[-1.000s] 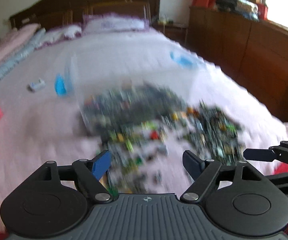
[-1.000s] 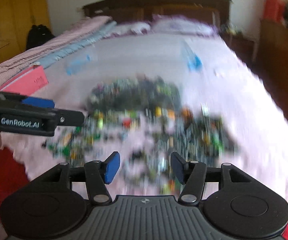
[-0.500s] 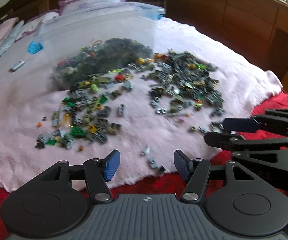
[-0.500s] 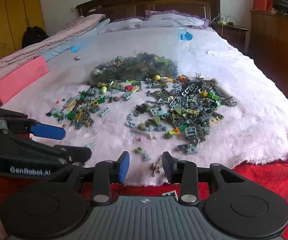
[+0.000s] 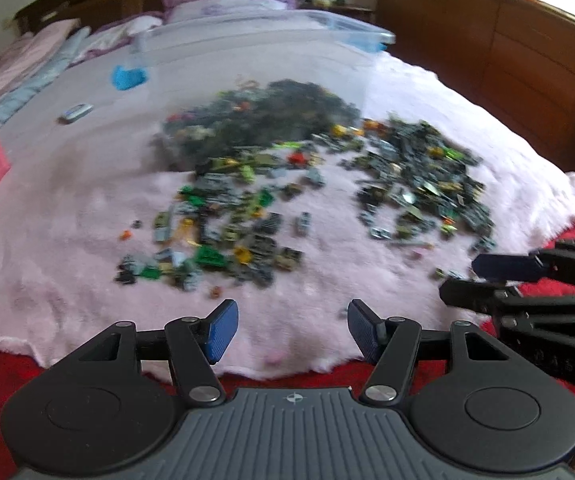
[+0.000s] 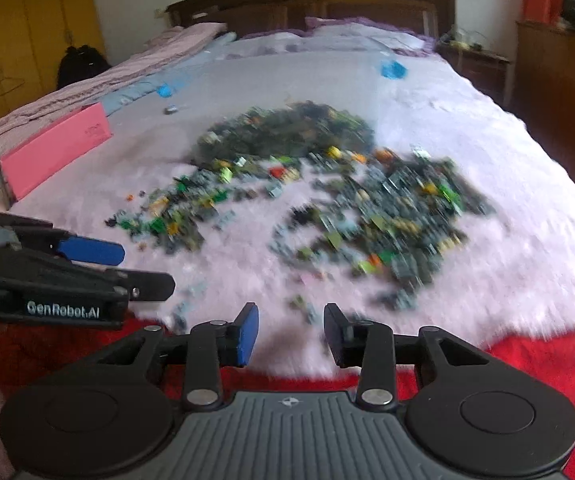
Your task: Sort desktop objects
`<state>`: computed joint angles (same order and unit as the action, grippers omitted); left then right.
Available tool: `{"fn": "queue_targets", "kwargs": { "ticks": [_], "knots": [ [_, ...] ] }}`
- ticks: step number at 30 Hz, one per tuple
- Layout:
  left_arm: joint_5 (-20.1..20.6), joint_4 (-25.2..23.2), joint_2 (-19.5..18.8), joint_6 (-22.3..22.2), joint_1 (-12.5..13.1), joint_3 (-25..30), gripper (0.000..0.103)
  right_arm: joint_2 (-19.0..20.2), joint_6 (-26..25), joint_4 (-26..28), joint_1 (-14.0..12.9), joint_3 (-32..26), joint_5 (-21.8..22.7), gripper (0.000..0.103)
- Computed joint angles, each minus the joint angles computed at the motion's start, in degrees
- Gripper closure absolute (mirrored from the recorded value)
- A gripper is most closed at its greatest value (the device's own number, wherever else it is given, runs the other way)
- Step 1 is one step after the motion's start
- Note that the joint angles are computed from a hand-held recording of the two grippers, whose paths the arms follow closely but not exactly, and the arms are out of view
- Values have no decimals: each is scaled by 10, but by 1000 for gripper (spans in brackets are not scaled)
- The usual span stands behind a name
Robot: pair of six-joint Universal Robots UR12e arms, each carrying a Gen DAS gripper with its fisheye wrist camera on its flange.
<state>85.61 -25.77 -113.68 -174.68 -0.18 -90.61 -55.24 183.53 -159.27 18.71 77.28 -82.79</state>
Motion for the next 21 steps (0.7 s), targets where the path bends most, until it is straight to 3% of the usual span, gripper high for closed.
{"fn": "queue_targets", "kwargs": {
  "ticks": [3,9,12,19,21],
  "knots": [
    [8,0,-3,-13,5,6,42,28,10,9,3,-46,13,64],
    [2,8,-20,-10,8,28,48,66,47,64,5,-117,-7,89],
    [-7,4,-28,-16,8,36,50,75,38,67,5,-131,-33,89],
    [-16,-6,-30,-16,8,34,50,110,2,89,-1,-182,-33,89],
    [-20,-8,-31,-15,9,36,56,117,-3,109,-3,-194,-27,89]
  ]
}}
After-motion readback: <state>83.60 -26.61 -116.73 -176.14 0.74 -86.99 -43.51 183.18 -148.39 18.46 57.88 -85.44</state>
